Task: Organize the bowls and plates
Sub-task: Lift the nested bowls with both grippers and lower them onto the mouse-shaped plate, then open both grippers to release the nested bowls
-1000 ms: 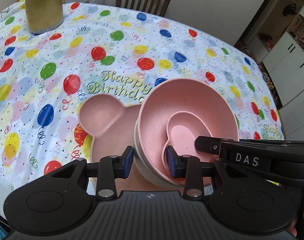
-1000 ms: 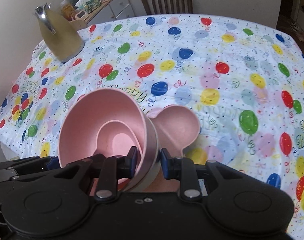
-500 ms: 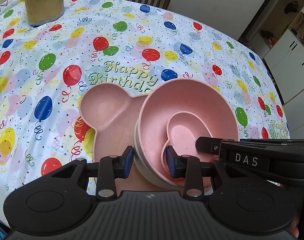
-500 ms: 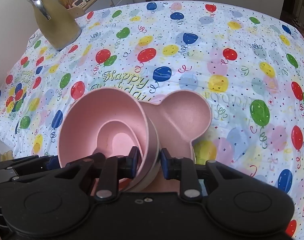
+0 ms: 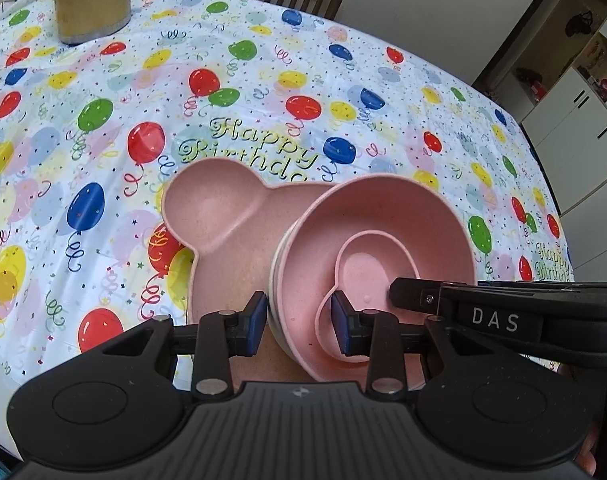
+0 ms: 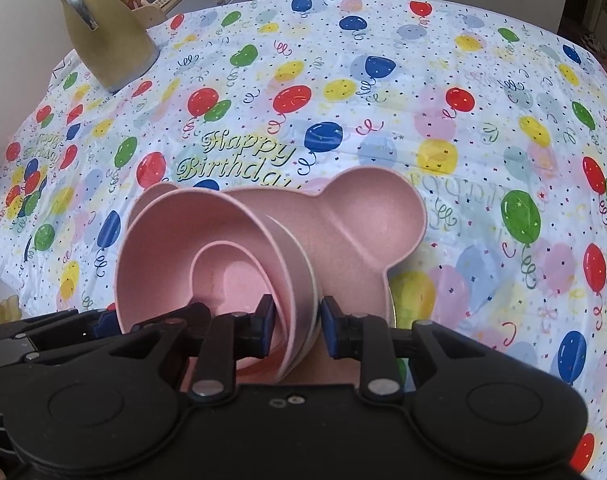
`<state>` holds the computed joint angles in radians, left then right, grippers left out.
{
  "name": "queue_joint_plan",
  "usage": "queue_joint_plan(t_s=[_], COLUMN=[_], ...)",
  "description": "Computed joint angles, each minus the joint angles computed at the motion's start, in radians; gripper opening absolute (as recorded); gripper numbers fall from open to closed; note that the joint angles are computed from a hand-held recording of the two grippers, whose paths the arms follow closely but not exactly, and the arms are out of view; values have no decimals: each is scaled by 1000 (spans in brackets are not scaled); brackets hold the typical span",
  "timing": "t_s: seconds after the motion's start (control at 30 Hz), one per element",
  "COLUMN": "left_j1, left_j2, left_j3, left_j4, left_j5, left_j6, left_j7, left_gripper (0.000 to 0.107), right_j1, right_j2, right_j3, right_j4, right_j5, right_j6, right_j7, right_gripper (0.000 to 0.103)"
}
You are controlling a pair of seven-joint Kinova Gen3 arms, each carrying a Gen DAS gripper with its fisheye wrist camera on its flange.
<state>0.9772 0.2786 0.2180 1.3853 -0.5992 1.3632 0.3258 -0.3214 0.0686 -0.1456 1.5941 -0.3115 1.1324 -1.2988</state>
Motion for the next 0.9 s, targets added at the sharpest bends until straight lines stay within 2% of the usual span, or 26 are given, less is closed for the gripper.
queue_joint_plan(t_s=[0.2,0.5,0.7,0.9], left_j1=[27,113,193,285], left_j2=[9,44,96,166], left_j3=[2,-6,-20,-60], left_j4=[-19,-87,-195,-337], left_j5=[-24,-76,-132,-189], left_j6=[37,166,295,419], left_j7=[16,109,140,113], left_gripper=[35,49,53,57], right_j1=[21,74,114,158], right_j2=[-21,-73,-116,-167], right_j3=[12,50,92,152], right_j4=[12,34,56,93], right_j5=[-37,-160,-247,-346], right_j6=[5,39,56,78], right_j7=[34,217,384,559], right_gripper=[34,46,55,63])
